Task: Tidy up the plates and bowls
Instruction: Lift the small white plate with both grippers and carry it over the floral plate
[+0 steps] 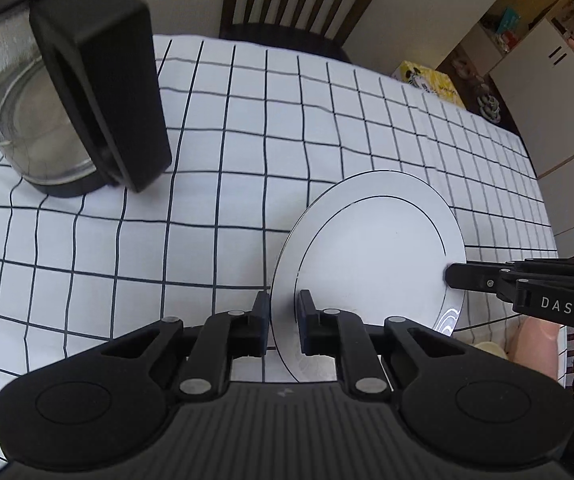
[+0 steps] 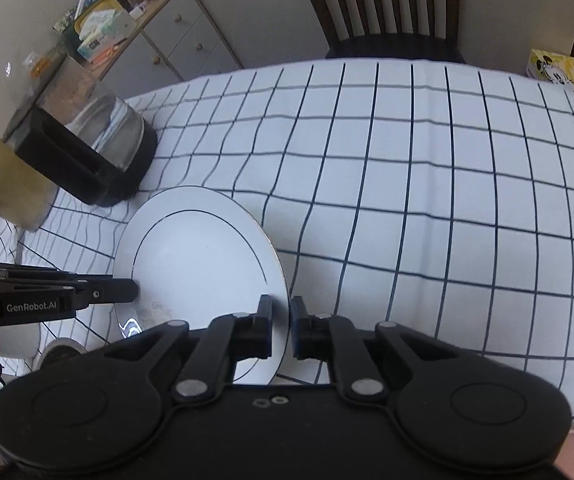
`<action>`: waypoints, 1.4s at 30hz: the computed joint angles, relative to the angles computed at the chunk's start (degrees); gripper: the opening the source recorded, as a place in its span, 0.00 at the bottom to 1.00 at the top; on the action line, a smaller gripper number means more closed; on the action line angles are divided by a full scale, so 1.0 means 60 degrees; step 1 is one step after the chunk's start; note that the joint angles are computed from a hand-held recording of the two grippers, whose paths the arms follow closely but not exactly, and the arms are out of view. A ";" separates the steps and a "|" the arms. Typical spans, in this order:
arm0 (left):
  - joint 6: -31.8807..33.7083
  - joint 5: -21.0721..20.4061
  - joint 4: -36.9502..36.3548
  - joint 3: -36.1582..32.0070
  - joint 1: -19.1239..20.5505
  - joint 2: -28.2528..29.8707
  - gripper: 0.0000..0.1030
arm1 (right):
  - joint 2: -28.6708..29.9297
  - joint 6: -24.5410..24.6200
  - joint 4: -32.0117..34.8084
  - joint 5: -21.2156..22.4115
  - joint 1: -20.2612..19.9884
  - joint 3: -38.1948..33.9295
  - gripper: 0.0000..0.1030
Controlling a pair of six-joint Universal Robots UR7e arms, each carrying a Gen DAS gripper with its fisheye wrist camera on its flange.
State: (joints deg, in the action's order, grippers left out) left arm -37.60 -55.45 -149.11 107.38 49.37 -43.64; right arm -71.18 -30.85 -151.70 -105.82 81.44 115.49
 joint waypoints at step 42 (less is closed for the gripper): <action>-0.1703 -0.2462 -0.0769 0.3548 -0.4812 -0.1632 0.13 | -0.9928 0.0299 0.1963 0.0429 -0.1363 0.5027 0.09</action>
State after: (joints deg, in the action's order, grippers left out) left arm -47.82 -70.22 -153.72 128.67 20.50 -53.43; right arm -130.75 -29.06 -139.93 -103.25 73.27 145.65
